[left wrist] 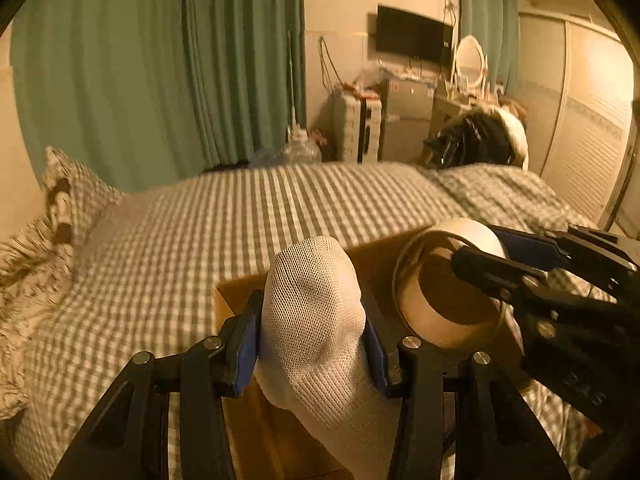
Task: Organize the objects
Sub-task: 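Drop the white sock and tape roll into the cardboard box with both tools, then grasp the grey plastic clip with the left tool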
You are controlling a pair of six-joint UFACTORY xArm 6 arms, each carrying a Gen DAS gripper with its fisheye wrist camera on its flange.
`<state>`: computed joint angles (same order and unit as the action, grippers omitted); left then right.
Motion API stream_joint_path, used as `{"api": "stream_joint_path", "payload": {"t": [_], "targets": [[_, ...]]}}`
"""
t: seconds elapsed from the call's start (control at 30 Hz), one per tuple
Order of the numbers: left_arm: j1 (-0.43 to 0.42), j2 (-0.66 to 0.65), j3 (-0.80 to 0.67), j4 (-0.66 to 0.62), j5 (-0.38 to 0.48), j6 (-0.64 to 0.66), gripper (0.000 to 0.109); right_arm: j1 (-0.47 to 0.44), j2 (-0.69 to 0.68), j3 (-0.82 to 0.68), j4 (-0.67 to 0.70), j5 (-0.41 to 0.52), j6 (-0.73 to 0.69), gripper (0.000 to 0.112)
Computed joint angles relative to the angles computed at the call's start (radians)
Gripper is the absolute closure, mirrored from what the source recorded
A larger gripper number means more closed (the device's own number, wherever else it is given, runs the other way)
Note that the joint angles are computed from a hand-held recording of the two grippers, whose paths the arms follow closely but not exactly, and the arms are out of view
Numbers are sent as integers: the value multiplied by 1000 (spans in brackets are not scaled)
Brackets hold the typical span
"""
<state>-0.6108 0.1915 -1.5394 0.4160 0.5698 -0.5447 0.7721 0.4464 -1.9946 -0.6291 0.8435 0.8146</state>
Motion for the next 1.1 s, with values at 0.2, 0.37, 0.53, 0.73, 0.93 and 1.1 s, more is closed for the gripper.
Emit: {"api": "stream_joint_path", "payload": {"t": [0.2, 0.37, 0.53, 0.73, 0.93, 1.1], "targets": [[10, 5, 58, -57, -45, 39, 59, -23, -7, 97, 39, -60, 17, 83], [7, -28, 81, -21, -43, -16, 26, -18, -56, 150, -12, -76, 97, 67], [1, -124, 140, 33, -30, -74, 14, 1, -153, 214, -85, -68, 170, 42], [-43, -320, 253, 164, 81, -192, 14, 93, -303, 281, -174, 61, 222, 36], [-139, -532, 381, 296, 224, -336, 10, 235, -425, 325, -262, 224, 264, 29], [-207, -647, 474, 306, 299, -391, 10, 345, -479, 366, -291, 340, 296, 26]]}}
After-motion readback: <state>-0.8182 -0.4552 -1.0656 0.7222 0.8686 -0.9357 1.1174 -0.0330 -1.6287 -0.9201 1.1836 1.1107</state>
